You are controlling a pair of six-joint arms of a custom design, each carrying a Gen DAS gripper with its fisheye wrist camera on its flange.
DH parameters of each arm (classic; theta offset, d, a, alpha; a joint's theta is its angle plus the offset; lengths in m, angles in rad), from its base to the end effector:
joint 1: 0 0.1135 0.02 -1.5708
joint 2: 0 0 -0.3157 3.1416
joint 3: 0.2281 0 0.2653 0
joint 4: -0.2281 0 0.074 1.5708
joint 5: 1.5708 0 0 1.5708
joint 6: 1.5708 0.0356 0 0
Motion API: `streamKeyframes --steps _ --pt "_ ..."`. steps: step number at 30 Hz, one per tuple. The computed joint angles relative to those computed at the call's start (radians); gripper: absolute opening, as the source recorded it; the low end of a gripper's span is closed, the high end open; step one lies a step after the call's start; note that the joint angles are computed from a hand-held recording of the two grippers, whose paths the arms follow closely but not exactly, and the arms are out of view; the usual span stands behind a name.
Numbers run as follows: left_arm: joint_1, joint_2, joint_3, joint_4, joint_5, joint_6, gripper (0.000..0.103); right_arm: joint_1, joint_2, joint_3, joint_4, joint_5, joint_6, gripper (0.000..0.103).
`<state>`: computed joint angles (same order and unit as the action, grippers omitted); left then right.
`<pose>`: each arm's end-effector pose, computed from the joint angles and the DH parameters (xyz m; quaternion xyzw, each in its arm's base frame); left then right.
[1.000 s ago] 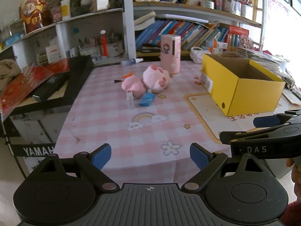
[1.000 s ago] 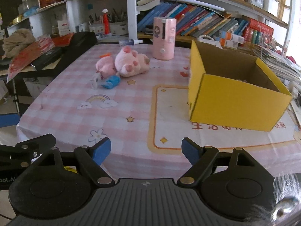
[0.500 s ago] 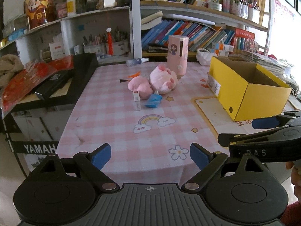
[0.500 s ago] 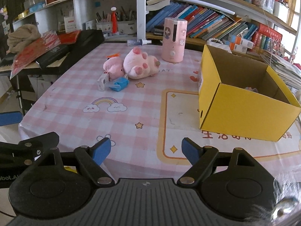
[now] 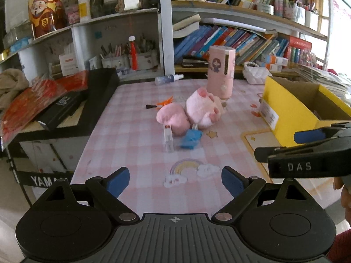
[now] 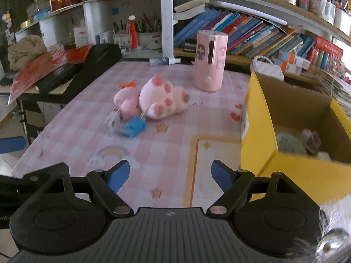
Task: Organize objects
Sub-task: 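Withdraw both grippers from the box back toward the plush pigs, then grasp the small white box with the left gripper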
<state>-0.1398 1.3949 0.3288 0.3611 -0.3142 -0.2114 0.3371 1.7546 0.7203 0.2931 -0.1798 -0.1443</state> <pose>0.2237 -0.0204 0.1572 -0.0977 0.8937 0.0675 0.4328 0.3204 0.1190 0.1588 -0.2524 0.8766 0.1204 0.3916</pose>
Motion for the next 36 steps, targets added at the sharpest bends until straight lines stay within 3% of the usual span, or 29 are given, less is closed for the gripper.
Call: streamKeyframes --steps 11,22,29,36 --pt "0.090 0.203 0.147 0.065 0.044 -0.005 0.091 -0.014 0.195 0.288 -0.112 -0.069 -0.037 0.081" --pt "0.196 0.453 0.402 -0.043 0.134 0.014 0.049 0.007 0.381 0.607 -0.256 -0.098 -0.008 0.083" --pt "0.223 0.591 0.549 -0.141 0.168 0.016 0.037 0.029 0.497 0.774 -0.336 -0.086 -0.062 0.086" --pt "0.228 0.659 0.604 -0.178 0.169 0.016 0.028 0.043 0.603 0.922 -0.411 -0.094 -0.108 0.092"
